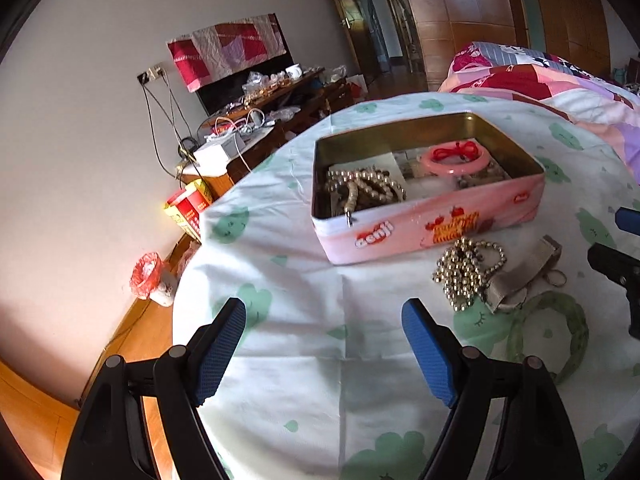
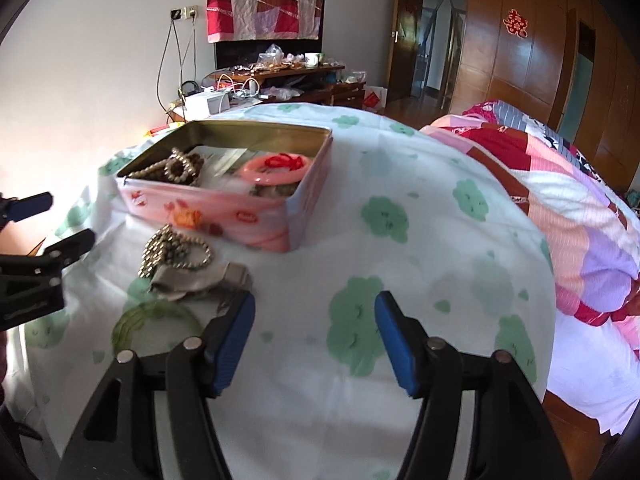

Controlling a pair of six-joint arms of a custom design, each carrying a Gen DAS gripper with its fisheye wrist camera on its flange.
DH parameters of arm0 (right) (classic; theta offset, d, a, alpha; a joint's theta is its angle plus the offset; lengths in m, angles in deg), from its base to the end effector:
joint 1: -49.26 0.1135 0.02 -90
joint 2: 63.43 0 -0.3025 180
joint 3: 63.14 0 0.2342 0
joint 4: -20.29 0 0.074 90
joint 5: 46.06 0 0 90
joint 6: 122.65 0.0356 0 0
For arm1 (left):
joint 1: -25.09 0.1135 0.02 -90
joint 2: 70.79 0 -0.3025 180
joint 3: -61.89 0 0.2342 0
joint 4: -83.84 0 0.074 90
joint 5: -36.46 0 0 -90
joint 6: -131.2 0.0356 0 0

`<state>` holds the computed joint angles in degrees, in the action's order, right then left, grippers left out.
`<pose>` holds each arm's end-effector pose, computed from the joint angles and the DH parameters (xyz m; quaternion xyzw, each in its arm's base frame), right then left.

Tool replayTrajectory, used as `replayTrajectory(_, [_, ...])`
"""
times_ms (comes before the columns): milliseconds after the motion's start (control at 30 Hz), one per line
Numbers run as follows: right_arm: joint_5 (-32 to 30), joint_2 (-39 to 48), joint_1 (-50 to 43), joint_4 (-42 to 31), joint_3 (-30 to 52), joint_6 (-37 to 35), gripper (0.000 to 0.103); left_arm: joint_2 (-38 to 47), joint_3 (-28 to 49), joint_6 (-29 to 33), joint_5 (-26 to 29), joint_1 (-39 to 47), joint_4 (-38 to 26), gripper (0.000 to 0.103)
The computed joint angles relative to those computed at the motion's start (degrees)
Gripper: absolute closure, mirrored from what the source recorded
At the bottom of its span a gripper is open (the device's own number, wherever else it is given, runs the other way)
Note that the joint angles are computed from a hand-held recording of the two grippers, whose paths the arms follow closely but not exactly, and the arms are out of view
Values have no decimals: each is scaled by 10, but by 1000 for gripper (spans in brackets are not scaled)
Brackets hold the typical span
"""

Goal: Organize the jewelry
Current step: 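Grasp the green jade bangle with the right gripper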

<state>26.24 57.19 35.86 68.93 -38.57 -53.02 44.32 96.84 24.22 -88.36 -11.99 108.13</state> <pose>0.2189 -0.0410 0.0615 -0.1117 0.9155 0.0329 0.3850 0.2088 -0.1323 0.0712 0.0727 0.9135 0.1275 0.3794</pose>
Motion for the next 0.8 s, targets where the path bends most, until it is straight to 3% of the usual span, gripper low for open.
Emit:
replayTrajectory(433, [-7, 45, 62, 57, -37, -3, 39, 14, -13, -21, 23, -2, 20, 22])
replayTrajectory(533, [-17, 48, 62, 16, -21, -16, 61, 3, -6, -23, 33, 1, 7, 22])
replayTrajectory(600, [-15, 54, 65, 12, -20, -24, 82, -6, 1, -24, 38, -1, 0, 22])
replayTrajectory(700, [-3, 53, 66, 18, -27, -33, 92, -7, 24, -20, 31, -9, -23, 22])
replayTrajectory(800, [10, 45, 57, 9, -27, -43, 93, -1, 44, -17, 34, -13, -34, 22])
